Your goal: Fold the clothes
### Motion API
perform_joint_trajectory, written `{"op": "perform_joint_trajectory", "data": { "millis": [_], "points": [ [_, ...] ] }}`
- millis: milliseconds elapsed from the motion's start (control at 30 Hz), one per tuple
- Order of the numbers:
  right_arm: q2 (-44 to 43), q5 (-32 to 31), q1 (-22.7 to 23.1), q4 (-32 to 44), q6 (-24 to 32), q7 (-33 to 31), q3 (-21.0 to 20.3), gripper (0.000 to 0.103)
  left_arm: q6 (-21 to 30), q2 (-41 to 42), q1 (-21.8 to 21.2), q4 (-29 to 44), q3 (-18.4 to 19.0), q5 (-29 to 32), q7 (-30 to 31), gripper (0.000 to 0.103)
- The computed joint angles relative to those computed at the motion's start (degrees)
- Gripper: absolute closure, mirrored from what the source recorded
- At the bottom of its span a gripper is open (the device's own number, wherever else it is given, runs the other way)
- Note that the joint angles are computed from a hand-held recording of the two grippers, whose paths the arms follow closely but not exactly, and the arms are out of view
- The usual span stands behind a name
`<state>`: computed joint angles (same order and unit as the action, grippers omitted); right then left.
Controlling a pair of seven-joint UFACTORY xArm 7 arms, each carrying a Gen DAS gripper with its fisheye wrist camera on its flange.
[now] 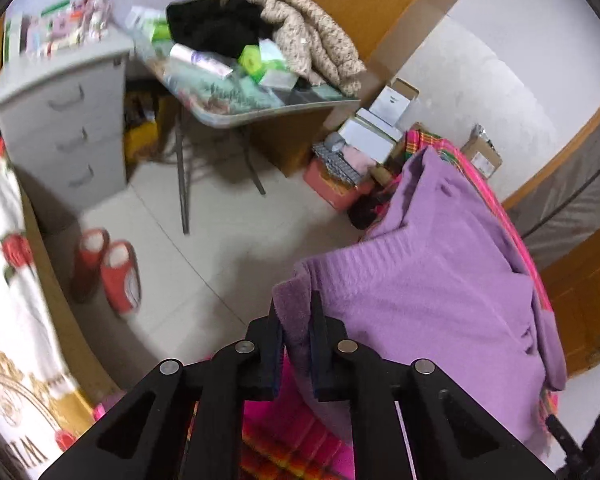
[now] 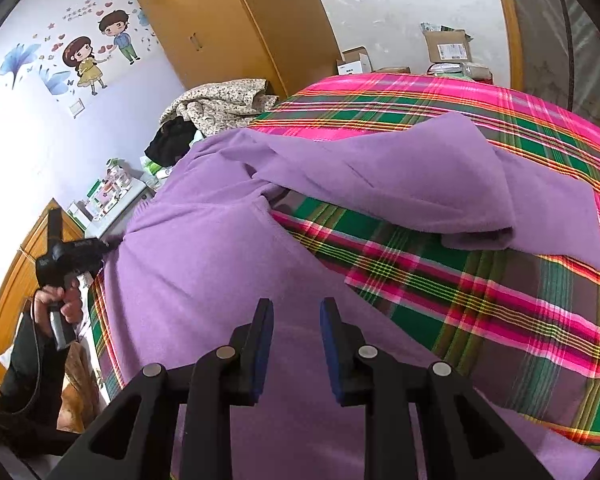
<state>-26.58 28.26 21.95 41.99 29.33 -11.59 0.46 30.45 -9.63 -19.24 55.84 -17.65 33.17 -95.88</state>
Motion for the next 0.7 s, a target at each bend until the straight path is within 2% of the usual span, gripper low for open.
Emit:
{"op": "perform_joint_trajectory", "data": {
  "millis": [67, 167, 233, 267, 300, 433, 500, 600, 700],
  "points": [
    [0.0, 0.0, 0.0, 0.1, 0.0, -0.2, -0.2, 0.078, 1.1, -1.5, -0.2, -0.3, 0.0, -0.9, 0.2, 0.085],
    [0.0, 0.3, 0.1, 0.1, 0.0, -0.7, -0.5, 0.078, 3.7, -3.7, 0.0, 0.3, -0.6, -1.9, 1.5, 0.085],
    [0.2, 0.9, 0.4, 0.2, -0.2, -1.3, -0.7, 0.078, 7.7, -3.9, 0.5, 2.9, -2.1, 0.0, 2.0, 0.085],
    [0.3, 1.2, 0.6, 0.2, -0.3, -1.6, -0.8, 0.078, 8.1, -3.6, 0.6, 4.1, -2.4, 0.8, 2.7, 0.083],
    [0.3, 1.5, 0.7, 0.2, -0.4, -1.8, -0.9, 0.078, 8.0, -3.1, 0.7, 5.2, -2.4, 1.5, 3.5, 0.076],
    [0.4, 2.5, 1.0, 0.2, -0.7, -2.7, -1.0, 0.078, 7.4, 3.7, -0.4, 12.8, -1.4, 3.4, 8.9, 0.072],
    [0.3, 2.9, 1.1, 0.2, -0.9, -3.0, -1.1, 0.078, 6.1, 8.1, -1.7, 16.5, 0.4, 1.8, 13.7, 0.06],
    [-0.1, 2.9, 0.7, -0.1, -1.0, -2.8, -1.1, 0.078, 6.2, 14.4, -3.4, 21.8, 2.6, -1.4, 20.3, 0.06],
    [-0.3, 2.4, 0.1, -0.1, -1.2, -2.2, -1.0, 0.078, 9.1, 18.8, -5.3, 26.2, 4.5, -3.2, 23.8, 0.06]
  ]
}}
